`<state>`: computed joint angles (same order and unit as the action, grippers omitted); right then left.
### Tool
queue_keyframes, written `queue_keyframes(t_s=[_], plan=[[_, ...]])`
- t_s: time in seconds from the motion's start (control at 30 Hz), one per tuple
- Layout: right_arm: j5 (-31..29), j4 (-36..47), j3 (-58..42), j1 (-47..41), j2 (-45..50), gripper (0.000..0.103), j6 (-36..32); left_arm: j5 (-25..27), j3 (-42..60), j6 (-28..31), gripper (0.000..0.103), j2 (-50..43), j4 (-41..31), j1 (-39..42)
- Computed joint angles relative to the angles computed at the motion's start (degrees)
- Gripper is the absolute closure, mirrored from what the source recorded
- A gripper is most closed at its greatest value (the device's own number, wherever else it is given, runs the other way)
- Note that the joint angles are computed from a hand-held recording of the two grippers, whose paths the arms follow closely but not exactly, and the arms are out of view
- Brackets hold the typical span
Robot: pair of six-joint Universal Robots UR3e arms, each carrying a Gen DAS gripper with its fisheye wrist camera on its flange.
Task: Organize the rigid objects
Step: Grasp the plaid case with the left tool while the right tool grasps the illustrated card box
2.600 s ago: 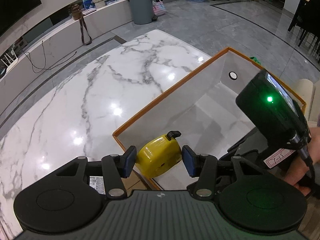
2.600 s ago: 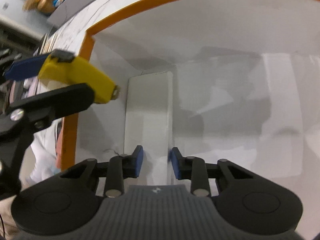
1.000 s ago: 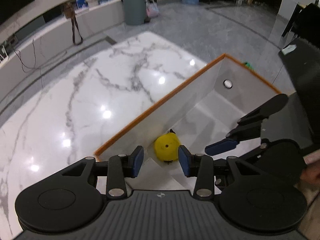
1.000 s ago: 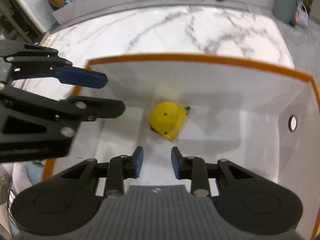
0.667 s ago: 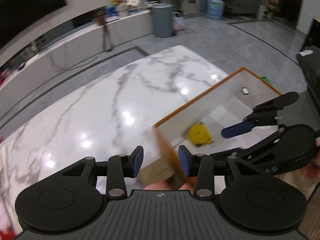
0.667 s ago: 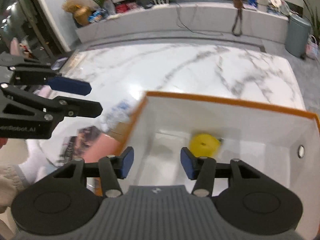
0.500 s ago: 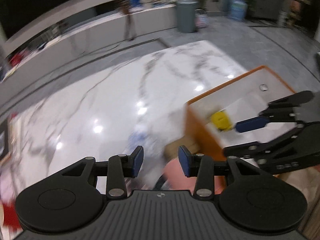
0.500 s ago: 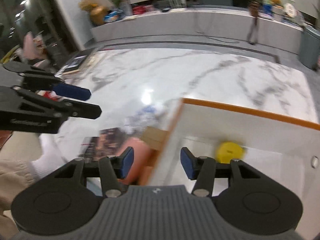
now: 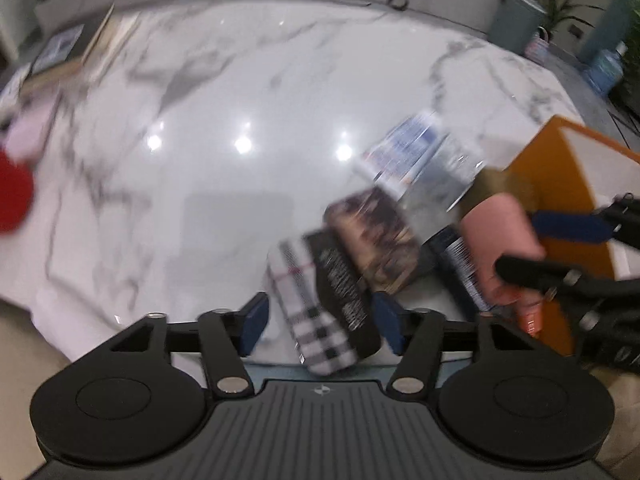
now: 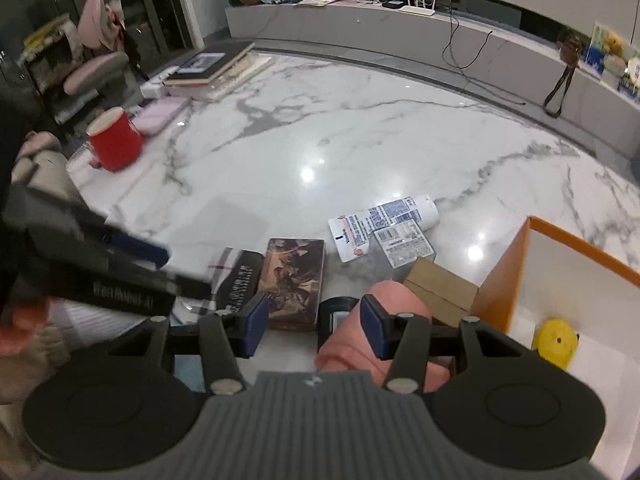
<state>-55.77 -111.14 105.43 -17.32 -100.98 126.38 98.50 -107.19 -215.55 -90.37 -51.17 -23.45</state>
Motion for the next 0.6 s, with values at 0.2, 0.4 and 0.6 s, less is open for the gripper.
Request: queue_keyframes(t_s=[0.2, 0.4, 0.6], plan=[[-4.05, -10.24, 1.81, 5.99, 4.72, 0.051, 7.62, -0.3, -5.35, 1.03, 0.015, 0.51, 4.59, -0.25], [-7.78, -15.87, 1.52, 10.49, 8.99, 0.051, 9.68, -1.14, -6.11, 2.19, 0.013, -1.69, 7.83, -0.85], [-9.67, -19.03, 0.02, 13.25, 13.04, 0.051, 10.67, -2.47, -5.96, 2.02, 0.01, -5.58, 10.57, 0.17]])
